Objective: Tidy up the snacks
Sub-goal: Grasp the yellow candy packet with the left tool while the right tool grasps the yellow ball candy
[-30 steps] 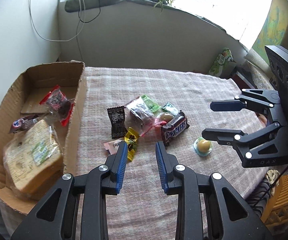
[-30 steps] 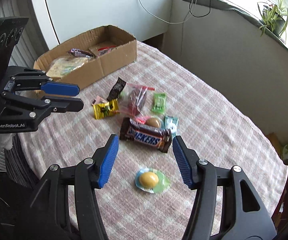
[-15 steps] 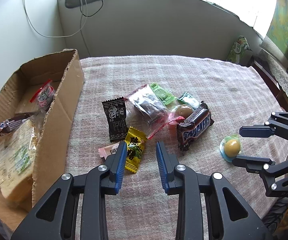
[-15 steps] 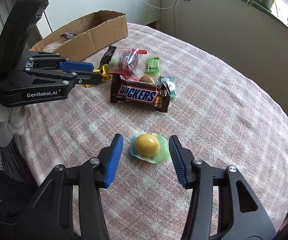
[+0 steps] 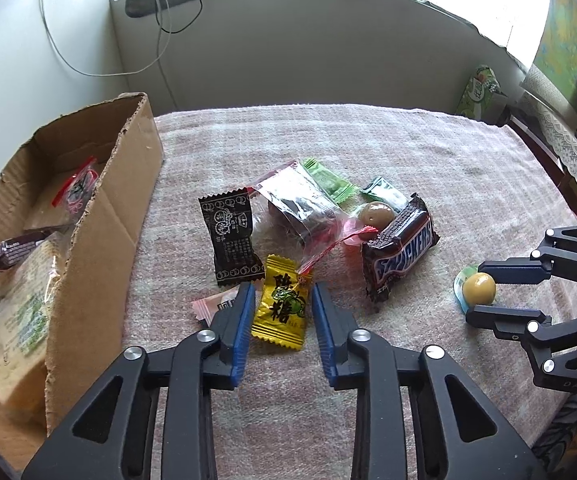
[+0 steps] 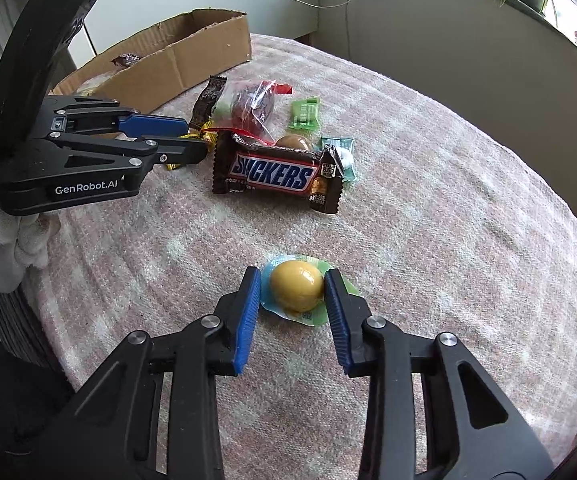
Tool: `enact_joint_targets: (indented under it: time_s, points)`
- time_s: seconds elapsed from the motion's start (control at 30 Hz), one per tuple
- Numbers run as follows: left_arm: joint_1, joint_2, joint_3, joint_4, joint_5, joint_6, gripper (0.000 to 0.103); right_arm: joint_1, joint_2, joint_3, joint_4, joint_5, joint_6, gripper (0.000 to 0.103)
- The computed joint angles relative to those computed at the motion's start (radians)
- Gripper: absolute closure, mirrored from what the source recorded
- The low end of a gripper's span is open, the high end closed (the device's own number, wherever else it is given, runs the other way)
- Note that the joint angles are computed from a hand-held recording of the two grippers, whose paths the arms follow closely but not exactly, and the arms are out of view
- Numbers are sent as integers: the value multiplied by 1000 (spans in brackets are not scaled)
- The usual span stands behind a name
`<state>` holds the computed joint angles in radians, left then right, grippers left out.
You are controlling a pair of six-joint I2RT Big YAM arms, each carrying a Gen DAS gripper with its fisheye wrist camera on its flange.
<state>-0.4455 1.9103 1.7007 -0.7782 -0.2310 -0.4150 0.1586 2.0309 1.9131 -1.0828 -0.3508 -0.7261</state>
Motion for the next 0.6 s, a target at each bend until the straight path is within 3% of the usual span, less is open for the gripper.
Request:
enact_joint_targets:
  time_s: [0.07,0.1,0.23,0.33,0.5,0.6]
  points:
    - [-3,-2,-7,8,4,-1,83,0,-3,-5,3,1,1,69]
    - [-4,-5,-12,12,4,2,85,-1,-1,-1,-1,-3,6,75]
    - [-8,-13,-27,29,24,-1,88,-6,5,10,-12,-12,16,74]
    - [-16,-10,-26,29,9,38,88,-3,-5,-8,7,2,3,74]
    - [-6,8,-4,12,41,7,77,2,-2,-2,1,12,4,73]
    - [-13,8,-13,34,15,21,77,3,-11,-20,22,14,4,73]
